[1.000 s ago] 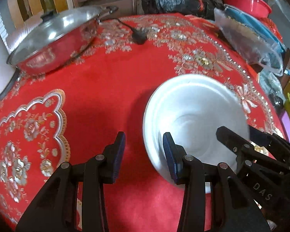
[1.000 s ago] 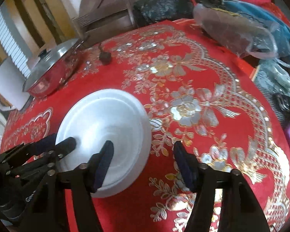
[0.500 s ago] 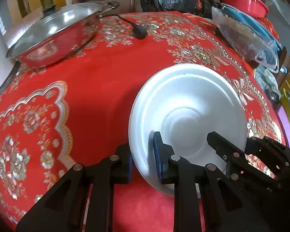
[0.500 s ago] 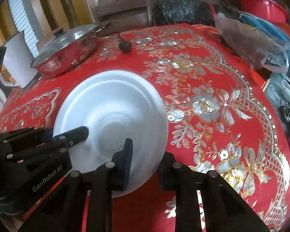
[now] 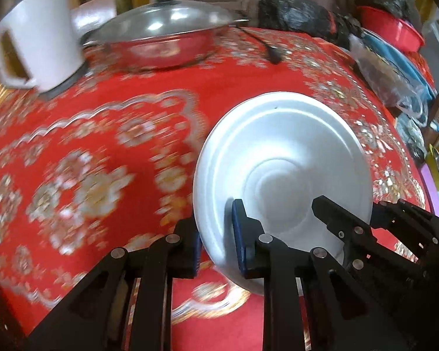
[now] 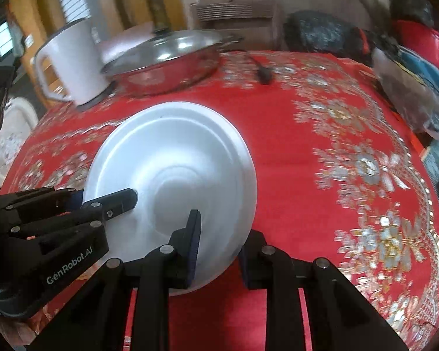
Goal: Organize plates and bowls
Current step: 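Carry the white bowl with both tools over the stacked dishes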
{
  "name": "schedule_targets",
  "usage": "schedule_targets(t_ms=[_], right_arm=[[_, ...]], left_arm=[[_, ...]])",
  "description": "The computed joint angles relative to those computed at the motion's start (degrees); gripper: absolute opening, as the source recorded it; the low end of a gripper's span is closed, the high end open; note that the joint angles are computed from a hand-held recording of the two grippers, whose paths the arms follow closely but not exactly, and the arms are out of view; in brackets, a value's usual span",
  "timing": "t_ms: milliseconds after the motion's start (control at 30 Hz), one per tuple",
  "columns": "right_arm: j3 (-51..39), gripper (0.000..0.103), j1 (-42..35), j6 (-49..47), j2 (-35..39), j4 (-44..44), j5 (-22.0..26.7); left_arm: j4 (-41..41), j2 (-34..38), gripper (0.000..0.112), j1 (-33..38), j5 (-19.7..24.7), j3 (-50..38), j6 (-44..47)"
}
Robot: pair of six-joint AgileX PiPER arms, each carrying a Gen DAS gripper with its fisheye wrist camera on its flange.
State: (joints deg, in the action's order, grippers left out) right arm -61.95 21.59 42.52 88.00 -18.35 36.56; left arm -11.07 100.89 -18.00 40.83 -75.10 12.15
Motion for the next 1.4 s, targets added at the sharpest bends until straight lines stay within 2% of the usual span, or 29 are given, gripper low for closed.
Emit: schedule_targets(t_ms=[267, 633, 1200, 1400], right_arm=[[-8.56, 0.026, 9.47, -0.61, 6.77, 0.70, 2.06], [-24.87, 0.026, 19.58, -5.05, 18.69, 3.56, 6.17], [-56.97, 0.028, 30.51, -13.14, 35.07, 3.57, 19.46], [-70.15, 0.029, 33.34, -16.16, 41.96, 4.02, 25.08]], left_arm=[[-2.63, -6.45, 0.019, 12.81, -0.71, 7.65, 7.27], [-9.46, -10.72, 0.019, 32.42, 1.82, 11.59, 20.29], [-18.61, -12.71, 0.019, 57.54, 10.44, 7.31, 35.65], [-20.14, -12.45, 0.019, 63.51, 12.11, 6.29, 38.57]])
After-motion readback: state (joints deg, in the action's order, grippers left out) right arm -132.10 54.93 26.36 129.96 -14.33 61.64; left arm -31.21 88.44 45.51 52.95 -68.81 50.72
